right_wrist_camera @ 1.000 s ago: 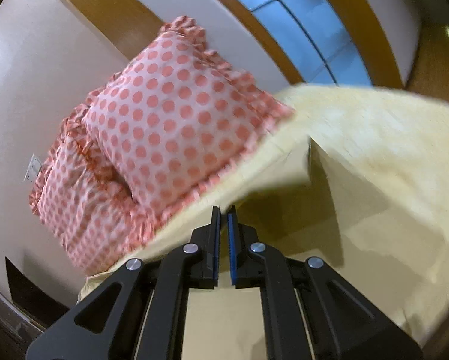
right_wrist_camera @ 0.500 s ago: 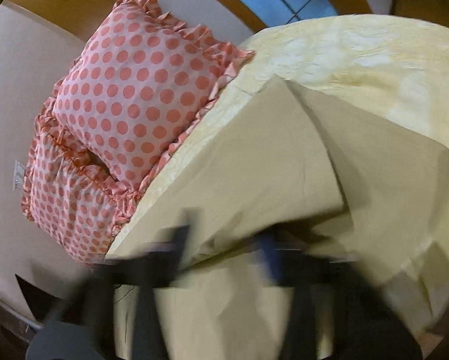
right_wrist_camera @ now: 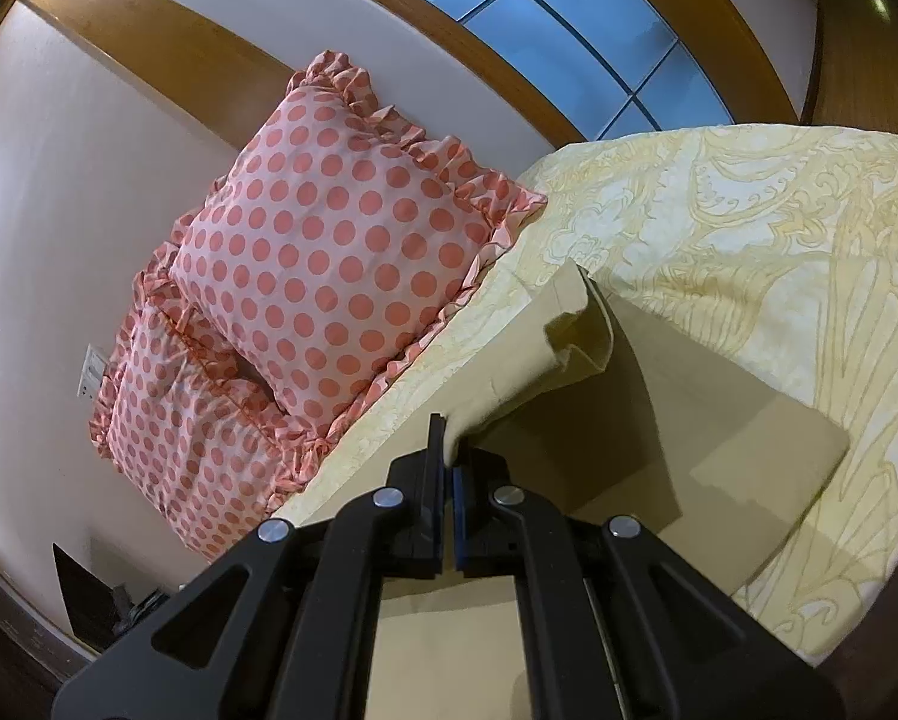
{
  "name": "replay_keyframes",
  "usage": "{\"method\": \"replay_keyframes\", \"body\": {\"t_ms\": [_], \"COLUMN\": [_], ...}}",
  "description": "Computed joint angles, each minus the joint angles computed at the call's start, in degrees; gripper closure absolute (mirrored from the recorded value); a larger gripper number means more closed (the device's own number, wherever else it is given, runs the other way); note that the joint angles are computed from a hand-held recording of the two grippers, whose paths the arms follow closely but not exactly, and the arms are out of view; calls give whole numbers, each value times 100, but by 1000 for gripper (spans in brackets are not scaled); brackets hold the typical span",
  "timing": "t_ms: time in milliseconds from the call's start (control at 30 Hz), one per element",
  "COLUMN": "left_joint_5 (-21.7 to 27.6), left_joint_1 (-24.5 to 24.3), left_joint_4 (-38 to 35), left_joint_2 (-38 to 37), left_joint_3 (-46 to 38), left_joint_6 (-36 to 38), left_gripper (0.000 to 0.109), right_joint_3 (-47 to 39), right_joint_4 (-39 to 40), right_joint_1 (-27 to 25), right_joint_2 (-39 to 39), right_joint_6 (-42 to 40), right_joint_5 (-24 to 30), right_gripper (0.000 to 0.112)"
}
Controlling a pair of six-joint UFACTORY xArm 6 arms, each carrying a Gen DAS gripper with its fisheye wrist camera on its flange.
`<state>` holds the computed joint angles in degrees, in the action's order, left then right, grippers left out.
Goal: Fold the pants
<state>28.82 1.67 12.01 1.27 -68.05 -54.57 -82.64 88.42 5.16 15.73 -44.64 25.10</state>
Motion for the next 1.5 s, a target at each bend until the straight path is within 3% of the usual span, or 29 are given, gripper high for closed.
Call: {"method": "replay_keyframes", "body": {"t_ms": [33,67,100,233,333,500,633,733,767,833,867,900,967,1000,1100,1167,1233,1267,1333,1433,1500], "left_joint_5": [90,143,129,-369,-394,882,1612,1688,1734,1933,2145,2247,2682,3181,4261,4640,4760,4767,4768,4837,4795], "left_joint_1": [30,61,74,-105,-423,-1615,-2361,-2415,-2448,-2649,-2837,-2940,-3235,-3534,-4178,-4402,-4389,-4331,-4241,-4151,-3990], "left_joint_4": [-95,-321,-459,562,1325,2354,2716,2700,2706,2855,2998,3069,3225,3384,3781,3921,3925,3904,3860,3824,3813], "left_joint_2": [125,218,166,-1142,-2821,-4971,-5509,-5537,-5530,-5685,-5831,-5903,-6101,-6254,-6568,-6859,-7020,-7088,-7241,-7511,-7701], "left_joint_3": [-135,-227,-162,990,2298,3833,4333,4525,4555,4632,4663,4671,4672,4649,4590,4659,4717,4752,4847,4996,5098], "left_joint_6": [110,321,371,-238,-918,-2304,-3101,-3061,-3038,-3139,-3254,-3326,-3573,-3829,-4337,-4563,-4572,-4545,-4504,-4534,-4557], "left_gripper": [77,95,104,104,104,104,104,99,99,92,89,82,66,58,56,51,48,48,48,46,46], "right_joint_3": [-25,-52,-57,87,280,628,792,969,1086,1396,1499,1655,1770,1768,1667,1515,1266,1091,921,735,563], "right_joint_4": [-35,-76,-78,214,211,116,-66,-970,-1339,-1374,-1032,-811,-713,-760,-628,-646,-673,-414,-115,63,3], "right_joint_1": [-16,-16,-30,-74,-140,-231,-223,-126,-108,-69,-34,42,60,45,198,279,359,343,330,616,852], "right_joint_2": [33,56,56,-66,-167,-299,-351,-411,-483,-743,-861,-1001,-1070,-1039,-923,-784,-535,-383,-300,-438,-595], "right_joint_6": [20,51,43,-271,-424,-524,-430,206,543,690,404,151,6,59,-195,-233,-401,-705,-994,-1695,-1981], "right_joint_5": [26,30,40,-89,-229,-430,-626,-969,-1057,-1305,-1462,-1758,-1769,-1665,-1817,-1765,-1793,-1750,-1617,-1826,-1524], "right_gripper": [111,111,111,110,110,110,110,109,101,68,48,48,50,53,56,60,77,106,107,107,107]}}
